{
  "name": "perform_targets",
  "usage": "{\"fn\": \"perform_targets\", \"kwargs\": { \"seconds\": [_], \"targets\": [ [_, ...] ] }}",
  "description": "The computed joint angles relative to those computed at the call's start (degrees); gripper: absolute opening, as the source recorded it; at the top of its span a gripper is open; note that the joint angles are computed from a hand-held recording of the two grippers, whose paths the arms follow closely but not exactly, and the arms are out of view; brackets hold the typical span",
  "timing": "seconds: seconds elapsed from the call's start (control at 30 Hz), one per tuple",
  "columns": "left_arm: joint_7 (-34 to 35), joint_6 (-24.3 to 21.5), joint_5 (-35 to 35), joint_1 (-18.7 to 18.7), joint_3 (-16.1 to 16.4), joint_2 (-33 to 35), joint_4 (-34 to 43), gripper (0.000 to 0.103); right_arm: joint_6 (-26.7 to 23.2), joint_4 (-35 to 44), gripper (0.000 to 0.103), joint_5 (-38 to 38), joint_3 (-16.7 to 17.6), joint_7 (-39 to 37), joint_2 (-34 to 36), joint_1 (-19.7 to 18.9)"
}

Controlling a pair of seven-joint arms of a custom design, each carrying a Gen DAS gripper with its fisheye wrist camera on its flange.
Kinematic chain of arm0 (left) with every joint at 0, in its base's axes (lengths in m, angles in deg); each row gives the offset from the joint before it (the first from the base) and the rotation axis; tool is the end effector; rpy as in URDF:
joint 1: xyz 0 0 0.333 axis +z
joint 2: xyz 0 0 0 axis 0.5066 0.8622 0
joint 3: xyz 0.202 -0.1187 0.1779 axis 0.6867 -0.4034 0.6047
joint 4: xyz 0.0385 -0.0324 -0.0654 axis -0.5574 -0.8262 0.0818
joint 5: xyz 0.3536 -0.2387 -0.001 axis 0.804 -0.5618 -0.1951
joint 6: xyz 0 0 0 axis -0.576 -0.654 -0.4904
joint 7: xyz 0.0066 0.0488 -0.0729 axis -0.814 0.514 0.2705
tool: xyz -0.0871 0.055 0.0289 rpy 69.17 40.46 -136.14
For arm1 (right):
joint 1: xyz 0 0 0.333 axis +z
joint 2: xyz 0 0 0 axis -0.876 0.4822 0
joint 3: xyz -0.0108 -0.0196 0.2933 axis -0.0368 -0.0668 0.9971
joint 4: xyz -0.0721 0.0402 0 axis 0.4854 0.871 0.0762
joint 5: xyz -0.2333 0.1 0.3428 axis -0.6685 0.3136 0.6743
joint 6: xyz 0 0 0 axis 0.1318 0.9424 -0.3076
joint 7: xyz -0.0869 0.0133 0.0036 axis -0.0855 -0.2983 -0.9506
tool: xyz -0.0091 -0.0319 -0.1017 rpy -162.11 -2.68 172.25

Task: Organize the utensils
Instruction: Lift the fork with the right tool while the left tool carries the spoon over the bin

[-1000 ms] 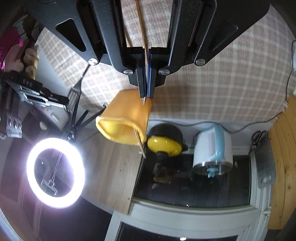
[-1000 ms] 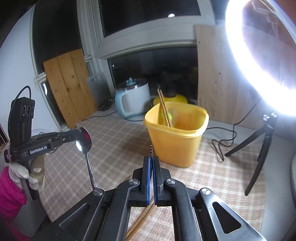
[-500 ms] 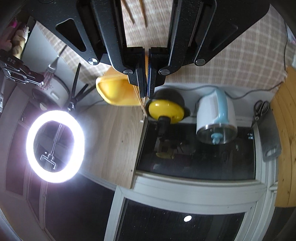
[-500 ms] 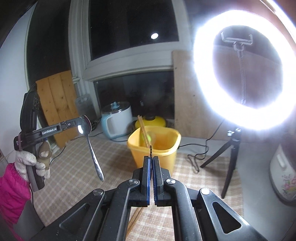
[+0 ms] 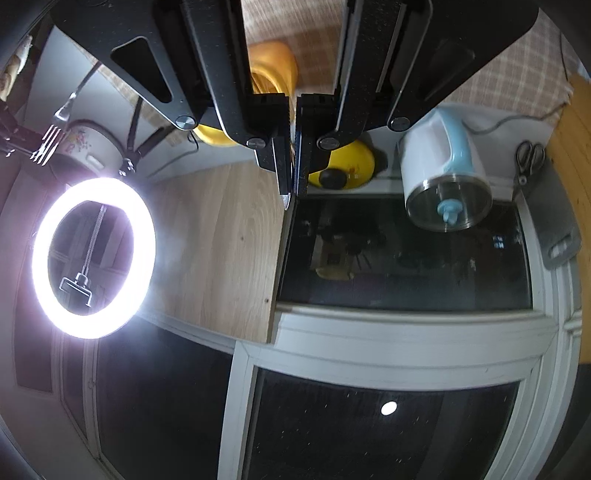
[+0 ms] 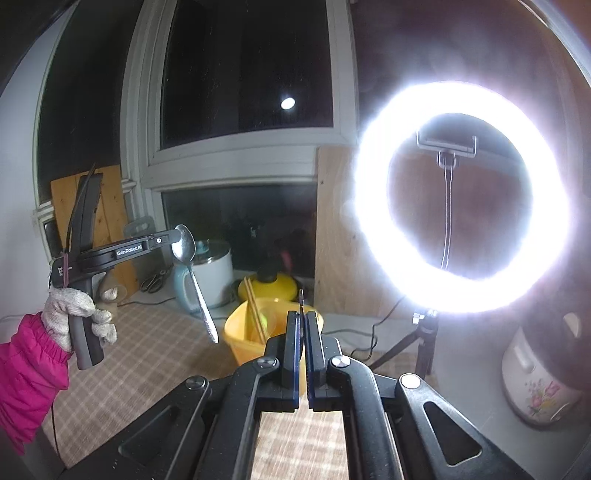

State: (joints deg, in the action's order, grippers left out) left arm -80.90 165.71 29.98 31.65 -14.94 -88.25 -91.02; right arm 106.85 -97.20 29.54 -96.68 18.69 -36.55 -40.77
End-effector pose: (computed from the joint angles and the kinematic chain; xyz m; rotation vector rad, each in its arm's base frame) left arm 0.4185 -0.2148 0.5570 -1.6526 1.2245 -1.0551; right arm 0.4288 0.0669 0.5693 -1.8362 0.8382 -0.5362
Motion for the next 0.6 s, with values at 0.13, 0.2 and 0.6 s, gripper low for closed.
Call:
{"fn": "perform_targets", "kwargs": {
  "seconds": [0.13,0.2,0.6],
  "targets": [
    [1.1,-1.6,2.2,1.2,-0.8,3.6,3.4,0.0,2.7,2.2,0.0,1.8,0.3,-0.5,2.1,1.3],
    [0.9,-1.3,3.2,1.2,-0.4,5.2,4.4,0.0,4.0,3.3,0.0,2.5,0.5,-0.9,3.2,1.9],
    [0.9,-1.5,6.6,-1.0,2.2,11.9,7.7,0.0,17.7,9.6,0.0,10.2,1.2,-9.5,11.0,8.1]
  ]
}}
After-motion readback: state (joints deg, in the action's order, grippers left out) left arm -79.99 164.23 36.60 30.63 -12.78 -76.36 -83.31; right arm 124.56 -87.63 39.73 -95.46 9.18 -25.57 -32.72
